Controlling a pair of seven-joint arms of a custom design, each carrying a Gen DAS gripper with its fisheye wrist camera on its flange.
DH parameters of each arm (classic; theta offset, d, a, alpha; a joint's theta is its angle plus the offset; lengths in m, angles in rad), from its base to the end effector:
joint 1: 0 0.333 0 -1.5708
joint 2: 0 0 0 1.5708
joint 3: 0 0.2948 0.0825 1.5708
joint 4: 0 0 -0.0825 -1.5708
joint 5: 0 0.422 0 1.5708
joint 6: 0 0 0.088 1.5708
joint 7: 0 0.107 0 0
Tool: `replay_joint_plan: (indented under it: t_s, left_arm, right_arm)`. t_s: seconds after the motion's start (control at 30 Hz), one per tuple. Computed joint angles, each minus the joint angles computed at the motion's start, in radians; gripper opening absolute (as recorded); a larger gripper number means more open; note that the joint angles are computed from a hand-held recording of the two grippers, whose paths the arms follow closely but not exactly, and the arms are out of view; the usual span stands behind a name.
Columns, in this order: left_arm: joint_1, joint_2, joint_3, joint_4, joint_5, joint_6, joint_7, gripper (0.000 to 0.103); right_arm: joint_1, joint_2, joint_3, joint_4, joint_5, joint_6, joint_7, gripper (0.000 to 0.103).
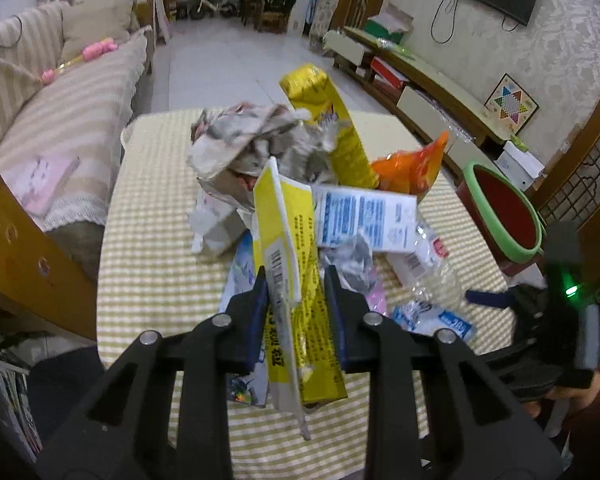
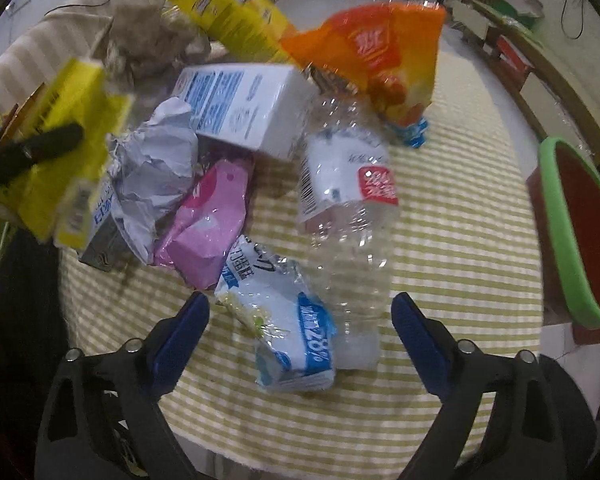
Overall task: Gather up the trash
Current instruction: 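Grasp the yellow paper strip with the left tool while the right tool approaches a white wrapper, then grasp the white-blue wrapper with the right tool and lift it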
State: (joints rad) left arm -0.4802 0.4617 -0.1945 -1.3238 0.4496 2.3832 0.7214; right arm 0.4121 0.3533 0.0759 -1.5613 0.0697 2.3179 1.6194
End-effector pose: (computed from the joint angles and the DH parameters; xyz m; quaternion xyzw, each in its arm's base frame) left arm 0.6206 -0.4510 0.5176 -0.6635 0.6700 -0.2896 0.1640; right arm 0.6449 0.3364 0.4533 -0.8138 0.5439 -0.0624 0.1951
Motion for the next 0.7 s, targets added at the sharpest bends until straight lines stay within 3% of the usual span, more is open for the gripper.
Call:
replay_joint_plan:
  t_s: [0.07,0.13,0.2,0.33,0.4,0.5,0.53,0.57,0.6,0.67,0.7]
  left_arm:
    - [-0.010,-0.002,0.006,0.009,0.020,0.003,-0.007,0.027]
    - [-0.013,-0.001,0.008,0.021,0.030,0.007,-0.008,0.027]
    - [-0.014,-0.004,0.008,0.021,0.034,0.017,-0.009,0.027]
    - [-0.018,0.001,0.011,0.030,0.042,0.028,-0.014,0.027]
    - [-0.018,-0.004,0.011,0.024,0.044,0.033,-0.015,0.027]
    - [-0.017,-0.015,0.011,0.011,0.049,0.041,-0.019,0.027]
    - [-0.017,-0.018,0.012,0.011,0.052,0.041,-0.020,0.027]
    - [-0.017,-0.020,0.013,0.009,0.056,0.041,-0.023,0.027]
    - [-0.017,-0.023,0.013,0.005,0.059,0.042,-0.027,0.027]
    - [-0.016,-0.028,0.014,-0.001,0.064,0.043,-0.034,0.027]
    - [-0.016,-0.030,0.015,-0.004,0.066,0.043,-0.038,0.027]
  right_arm:
    - [0.005,-0.001,-0.005,-0.007,-0.016,0.013,0.008,0.079]
    - [0.001,-0.005,-0.004,-0.015,-0.009,0.032,0.009,0.069]
    - [-0.015,-0.016,0.002,-0.028,0.028,0.049,-0.003,0.054]
    - [-0.047,-0.030,0.012,-0.039,0.112,0.063,-0.024,0.035]
    - [-0.058,-0.036,0.014,-0.042,0.141,0.075,-0.031,0.016]
    - [-0.065,-0.046,0.026,-0.041,0.197,0.066,-0.035,0.010]
    - [-0.058,-0.043,0.019,-0.035,0.176,0.060,-0.029,0.011]
    - [-0.048,-0.038,0.010,-0.027,0.143,0.055,-0.015,0.020]
    - [-0.042,-0.035,0.005,-0.025,0.123,0.059,-0.007,0.050]
    - [-0.035,-0.033,0.002,-0.028,0.098,0.069,-0.001,0.090]
    - [-0.037,-0.029,0.005,-0.025,0.098,0.064,-0.012,0.090]
